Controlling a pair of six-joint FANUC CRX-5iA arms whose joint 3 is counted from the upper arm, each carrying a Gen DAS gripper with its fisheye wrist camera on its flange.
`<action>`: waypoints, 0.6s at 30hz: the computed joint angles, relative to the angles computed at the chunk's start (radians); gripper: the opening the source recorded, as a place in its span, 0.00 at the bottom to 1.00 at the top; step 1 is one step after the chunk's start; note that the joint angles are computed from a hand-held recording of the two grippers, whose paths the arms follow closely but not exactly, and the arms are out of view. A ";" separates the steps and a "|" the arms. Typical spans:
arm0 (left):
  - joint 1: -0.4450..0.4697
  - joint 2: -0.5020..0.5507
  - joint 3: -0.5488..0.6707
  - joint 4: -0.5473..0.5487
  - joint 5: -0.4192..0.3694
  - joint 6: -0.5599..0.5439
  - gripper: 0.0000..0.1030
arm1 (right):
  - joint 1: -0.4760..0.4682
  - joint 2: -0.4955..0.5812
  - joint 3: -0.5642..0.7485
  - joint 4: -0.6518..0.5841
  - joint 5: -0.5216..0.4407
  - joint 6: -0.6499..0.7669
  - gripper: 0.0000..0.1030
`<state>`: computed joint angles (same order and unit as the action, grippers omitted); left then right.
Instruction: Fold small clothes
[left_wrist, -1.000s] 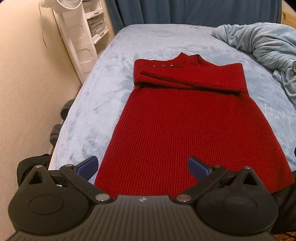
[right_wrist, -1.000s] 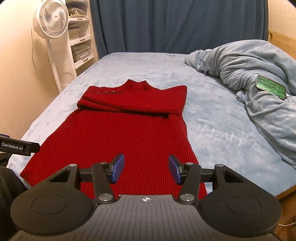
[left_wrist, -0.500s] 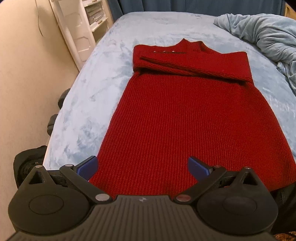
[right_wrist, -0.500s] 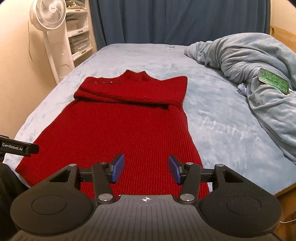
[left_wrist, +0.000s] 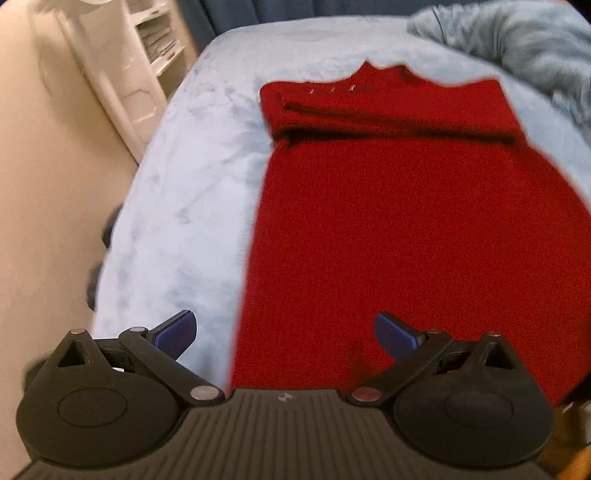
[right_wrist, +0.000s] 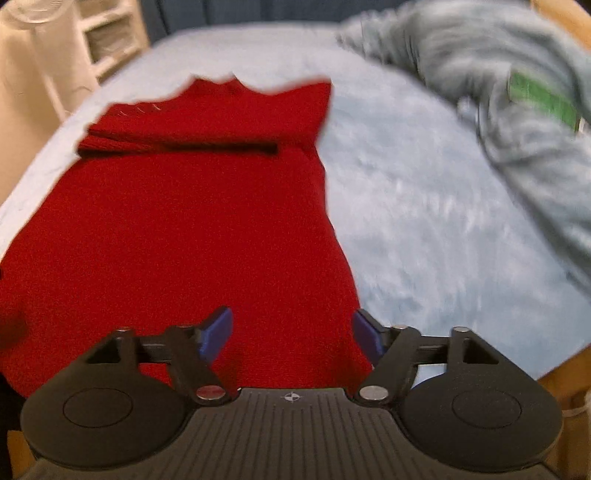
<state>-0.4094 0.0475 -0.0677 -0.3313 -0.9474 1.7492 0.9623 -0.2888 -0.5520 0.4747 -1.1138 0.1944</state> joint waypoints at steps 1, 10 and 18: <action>0.017 0.010 -0.004 0.008 0.003 -0.031 1.00 | -0.033 0.002 0.001 -0.035 0.014 0.022 0.76; 0.204 0.076 -0.075 0.340 -0.019 -0.228 1.00 | -0.236 0.083 0.067 -0.363 0.076 0.186 0.80; 0.213 0.074 -0.079 0.441 -0.117 -0.350 0.71 | -0.128 0.028 0.058 -0.392 0.080 0.258 0.22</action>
<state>-0.1959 0.1215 -0.1465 0.1096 -1.0648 1.3993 0.8341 -0.2604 -0.4942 0.0831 -1.0341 0.4525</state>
